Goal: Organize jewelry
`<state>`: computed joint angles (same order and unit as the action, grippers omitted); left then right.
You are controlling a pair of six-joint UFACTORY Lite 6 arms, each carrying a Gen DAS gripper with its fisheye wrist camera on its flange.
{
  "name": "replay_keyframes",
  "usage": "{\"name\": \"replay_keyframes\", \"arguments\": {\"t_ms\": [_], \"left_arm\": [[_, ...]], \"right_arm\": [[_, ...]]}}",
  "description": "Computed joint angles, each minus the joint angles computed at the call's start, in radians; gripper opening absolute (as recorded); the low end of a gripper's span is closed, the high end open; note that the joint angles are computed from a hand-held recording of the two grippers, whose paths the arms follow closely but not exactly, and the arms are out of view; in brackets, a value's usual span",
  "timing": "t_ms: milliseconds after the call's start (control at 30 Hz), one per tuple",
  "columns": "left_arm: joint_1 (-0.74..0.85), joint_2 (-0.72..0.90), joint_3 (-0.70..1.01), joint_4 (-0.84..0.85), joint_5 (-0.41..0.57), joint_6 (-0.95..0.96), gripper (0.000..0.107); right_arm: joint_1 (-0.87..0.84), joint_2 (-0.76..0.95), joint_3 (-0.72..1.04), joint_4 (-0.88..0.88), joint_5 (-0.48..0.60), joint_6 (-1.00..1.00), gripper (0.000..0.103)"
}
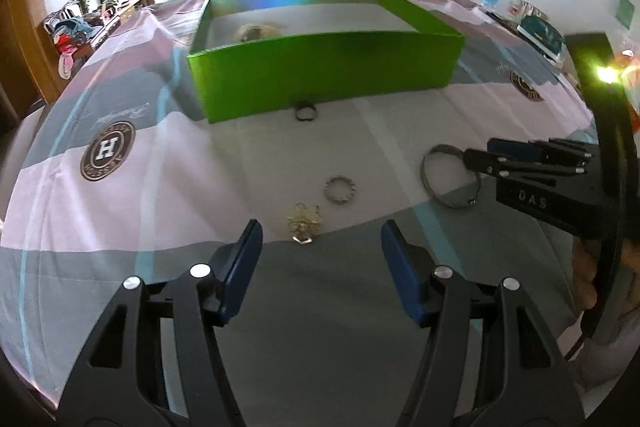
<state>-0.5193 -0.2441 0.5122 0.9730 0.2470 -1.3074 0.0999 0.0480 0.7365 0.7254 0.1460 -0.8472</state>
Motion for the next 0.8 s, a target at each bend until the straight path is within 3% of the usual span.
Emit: {"name": "replay_keyframes", "arguments": {"t_ms": [233, 367, 433, 667, 800], "left_arm": [[0.067, 0.121, 0.061, -0.022, -0.065, 0.028, 0.036], [0.073, 0.172, 0.088, 0.035, -0.068, -0.03, 0.028], [0.081, 0.19, 0.097, 0.053, -0.067, -0.049, 0.027], [0.103, 0.191, 0.098, 0.06, -0.062, -0.053, 0.029], [0.102, 0.187, 0.096, 0.055, -0.062, -0.04, 0.033]], "right_arm": [[-0.002, -0.035, -0.018, 0.066, 0.034, -0.077, 0.041], [-0.013, -0.051, -0.022, 0.118, 0.082, -0.145, 0.051], [-0.014, -0.059, -0.027, 0.152, 0.103, -0.187, 0.054], [0.053, -0.062, -0.035, 0.178, 0.097, -0.209, 0.079], [0.073, -0.032, -0.021, 0.142, 0.07, -0.166, 0.08]]}}
